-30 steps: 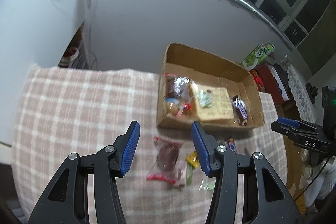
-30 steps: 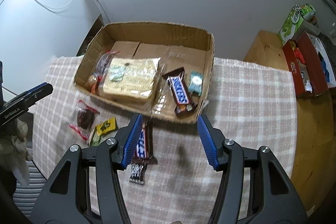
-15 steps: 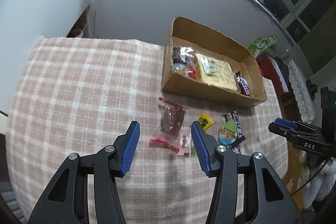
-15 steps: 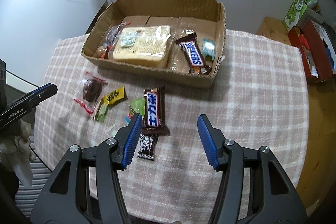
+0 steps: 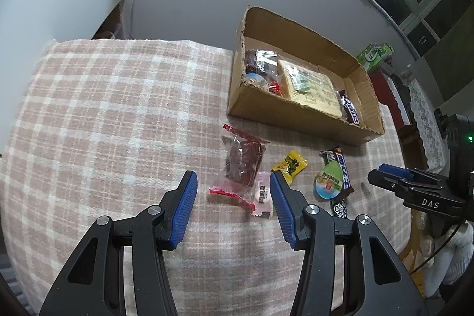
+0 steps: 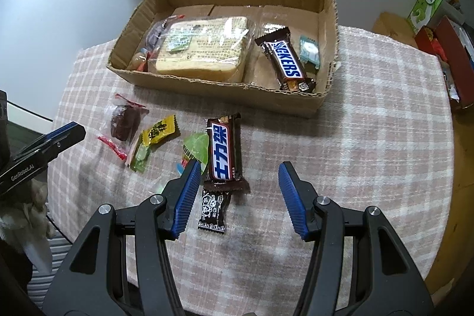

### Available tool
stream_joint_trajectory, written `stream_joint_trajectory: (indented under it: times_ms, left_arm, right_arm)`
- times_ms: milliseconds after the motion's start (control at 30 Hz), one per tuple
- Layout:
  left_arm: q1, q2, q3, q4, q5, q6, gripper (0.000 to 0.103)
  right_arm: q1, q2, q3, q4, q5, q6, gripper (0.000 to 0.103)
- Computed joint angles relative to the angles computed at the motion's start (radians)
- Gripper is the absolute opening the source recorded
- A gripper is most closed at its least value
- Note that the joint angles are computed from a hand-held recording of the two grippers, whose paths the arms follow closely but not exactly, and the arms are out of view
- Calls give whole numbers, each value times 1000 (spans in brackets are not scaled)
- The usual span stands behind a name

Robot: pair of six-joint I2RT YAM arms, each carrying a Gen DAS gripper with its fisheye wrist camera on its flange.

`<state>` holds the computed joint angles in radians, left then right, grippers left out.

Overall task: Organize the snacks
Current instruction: 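Move both grippers back down to the loose snacks on the tablecloth, then grasp the clear red-ended brown candy bag with the left gripper while the right grasps the chocolate bar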

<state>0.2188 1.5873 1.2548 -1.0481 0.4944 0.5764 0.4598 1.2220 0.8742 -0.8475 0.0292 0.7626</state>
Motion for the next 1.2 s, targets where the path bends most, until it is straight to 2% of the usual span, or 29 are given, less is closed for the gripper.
stream_joint_trajectory:
  times_ms: [167,400,900,1200]
  left_arm:
    - [-18,23,-3,20,-7,-17,50]
    - [-51,50,-4,47,-16,-39,49]
    - [-88,91,-3,82,-42,-63,48]
    - [-122,102,-21,116,-65,-69,48]
  right_arm:
    - [-21,52,-6,43,-17,-26,56]
    - [-60,124,2,91,-48,-59,46]
    - [-26,263,35,170,-68,-63,45]
    - [-9,372,106,185,-59,-75,44]
